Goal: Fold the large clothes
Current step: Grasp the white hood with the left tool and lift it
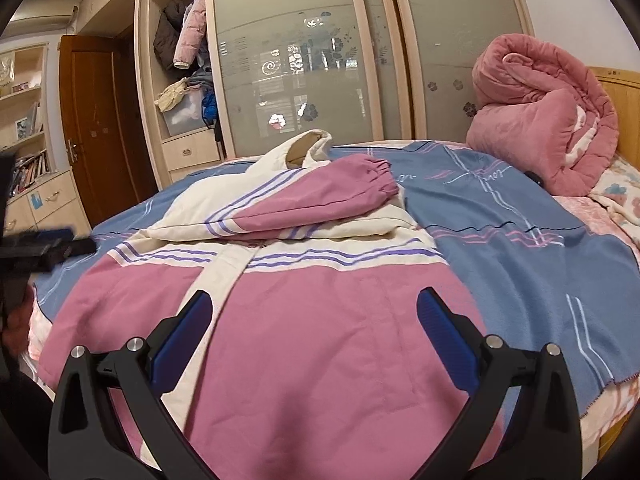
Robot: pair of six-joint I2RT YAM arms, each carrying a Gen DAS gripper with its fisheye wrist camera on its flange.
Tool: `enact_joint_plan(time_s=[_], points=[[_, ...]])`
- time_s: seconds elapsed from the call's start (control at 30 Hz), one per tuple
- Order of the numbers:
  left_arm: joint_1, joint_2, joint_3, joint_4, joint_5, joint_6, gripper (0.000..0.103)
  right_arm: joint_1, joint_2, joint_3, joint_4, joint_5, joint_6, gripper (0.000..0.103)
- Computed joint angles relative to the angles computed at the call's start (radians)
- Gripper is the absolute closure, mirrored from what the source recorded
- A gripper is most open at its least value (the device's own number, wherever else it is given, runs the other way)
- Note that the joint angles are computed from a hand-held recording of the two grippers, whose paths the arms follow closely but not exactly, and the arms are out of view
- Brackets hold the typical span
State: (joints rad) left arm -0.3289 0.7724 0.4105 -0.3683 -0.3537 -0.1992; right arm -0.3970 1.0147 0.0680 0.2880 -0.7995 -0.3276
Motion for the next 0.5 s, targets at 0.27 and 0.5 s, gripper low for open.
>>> enact_joint_plan(time_s=[0.27, 0.5], points=[[0.223, 0.802, 0.65, 0.149, 0.097, 0.307, 0.002, 0.092, 0.111, 0.049, 0.028, 0.037, 0.024, 0.001], [0.24, 1.409, 1.46, -0.062, 0.022, 0.351, 0.002, 0.079, 0.23, 0.103, 0.044, 0.008, -0.003, 0.001]])
